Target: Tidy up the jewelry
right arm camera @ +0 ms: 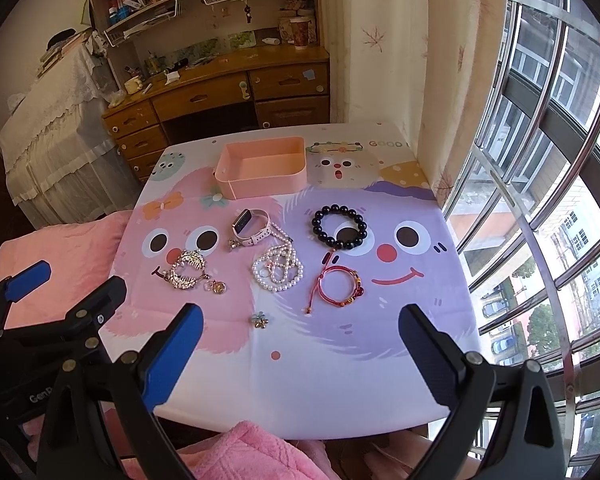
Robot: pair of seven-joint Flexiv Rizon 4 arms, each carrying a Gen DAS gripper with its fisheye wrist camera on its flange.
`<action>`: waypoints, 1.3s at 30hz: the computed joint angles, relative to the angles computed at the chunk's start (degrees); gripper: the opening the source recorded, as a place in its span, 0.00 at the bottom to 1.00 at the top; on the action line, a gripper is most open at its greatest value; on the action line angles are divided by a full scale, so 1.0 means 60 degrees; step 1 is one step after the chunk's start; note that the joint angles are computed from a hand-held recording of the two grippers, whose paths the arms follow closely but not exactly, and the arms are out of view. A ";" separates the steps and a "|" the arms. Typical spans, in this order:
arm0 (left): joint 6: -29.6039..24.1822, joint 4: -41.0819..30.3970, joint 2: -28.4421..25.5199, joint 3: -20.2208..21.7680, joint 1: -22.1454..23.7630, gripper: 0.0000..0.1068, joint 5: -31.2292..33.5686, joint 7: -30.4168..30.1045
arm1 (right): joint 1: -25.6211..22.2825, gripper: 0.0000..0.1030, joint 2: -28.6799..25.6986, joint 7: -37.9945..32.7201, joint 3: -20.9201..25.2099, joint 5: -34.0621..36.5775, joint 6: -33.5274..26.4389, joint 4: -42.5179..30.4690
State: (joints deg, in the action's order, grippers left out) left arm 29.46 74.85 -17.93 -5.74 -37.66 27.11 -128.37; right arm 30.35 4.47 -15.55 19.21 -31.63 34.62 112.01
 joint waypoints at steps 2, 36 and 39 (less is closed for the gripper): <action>-0.0032 0.0029 0.0030 0.0000 -0.0036 0.95 0.0029 -0.0098 | -0.0011 0.96 0.0042 -0.0032 0.0003 0.0081 0.0099 0.0079; -0.1502 -0.0437 0.0103 -0.0081 -0.0655 0.96 0.0629 -0.1604 | -0.1019 0.96 0.1203 -0.0368 0.0182 -0.0514 0.2794 0.1691; -0.1373 -0.0076 0.0213 -0.0118 -0.0415 0.96 0.0219 -0.1759 | -0.1104 0.96 0.1266 -0.0362 0.0159 -0.0767 0.2957 0.1836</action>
